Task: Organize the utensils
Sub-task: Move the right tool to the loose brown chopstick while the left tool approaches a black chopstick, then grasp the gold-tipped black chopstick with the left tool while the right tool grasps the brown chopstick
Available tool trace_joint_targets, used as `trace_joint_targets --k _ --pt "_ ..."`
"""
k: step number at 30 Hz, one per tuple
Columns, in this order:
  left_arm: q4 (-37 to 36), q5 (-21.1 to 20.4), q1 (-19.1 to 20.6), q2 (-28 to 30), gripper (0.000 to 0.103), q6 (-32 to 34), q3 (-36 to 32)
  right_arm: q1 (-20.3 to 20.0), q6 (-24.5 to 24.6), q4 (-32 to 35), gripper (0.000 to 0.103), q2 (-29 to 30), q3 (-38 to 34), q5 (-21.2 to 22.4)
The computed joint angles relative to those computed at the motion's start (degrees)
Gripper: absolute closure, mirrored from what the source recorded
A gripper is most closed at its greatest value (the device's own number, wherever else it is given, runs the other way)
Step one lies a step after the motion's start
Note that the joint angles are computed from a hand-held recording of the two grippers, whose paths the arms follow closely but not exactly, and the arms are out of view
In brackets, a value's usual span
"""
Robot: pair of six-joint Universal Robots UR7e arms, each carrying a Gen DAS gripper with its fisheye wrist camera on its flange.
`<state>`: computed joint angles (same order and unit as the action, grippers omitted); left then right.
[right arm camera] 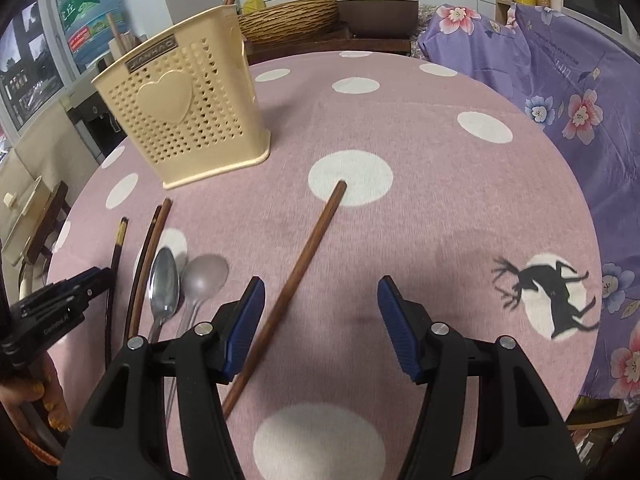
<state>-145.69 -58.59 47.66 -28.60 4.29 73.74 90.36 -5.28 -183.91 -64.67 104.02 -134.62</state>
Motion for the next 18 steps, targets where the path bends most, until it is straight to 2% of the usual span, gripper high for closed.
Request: trace_joint_targets --k 5,8,11,14,18 --pt "1.57 1.75 -0.15 2.73 0.07 0.92 -4.1 -0.2 -0.43 2.1 0.06 3.03 -4.25 -2.74" --pt "2.91 2.56 -0.16 4.31 0.07 1.85 -6.73 -0.99 0.79 3.24 0.067 3.57 -5.38 -2.19" --pt "3.46 3.74 -0.43 5.46 0.077 3.3 -8.2 -1.13 1.47 4.34 0.074 4.07 -6.75 -1.85" --pt "3.85 3.73 -0.49 6.15 0.083 3.94 -9.27 -1.09 1.73 5.86 0.075 4.93 -8.47 -1.54" --pt "5.1 2.85 -0.48 6.59 0.083 3.34 -10.37 -0.97 1.53 6.99 0.075 6.1 -10.29 -1.44"
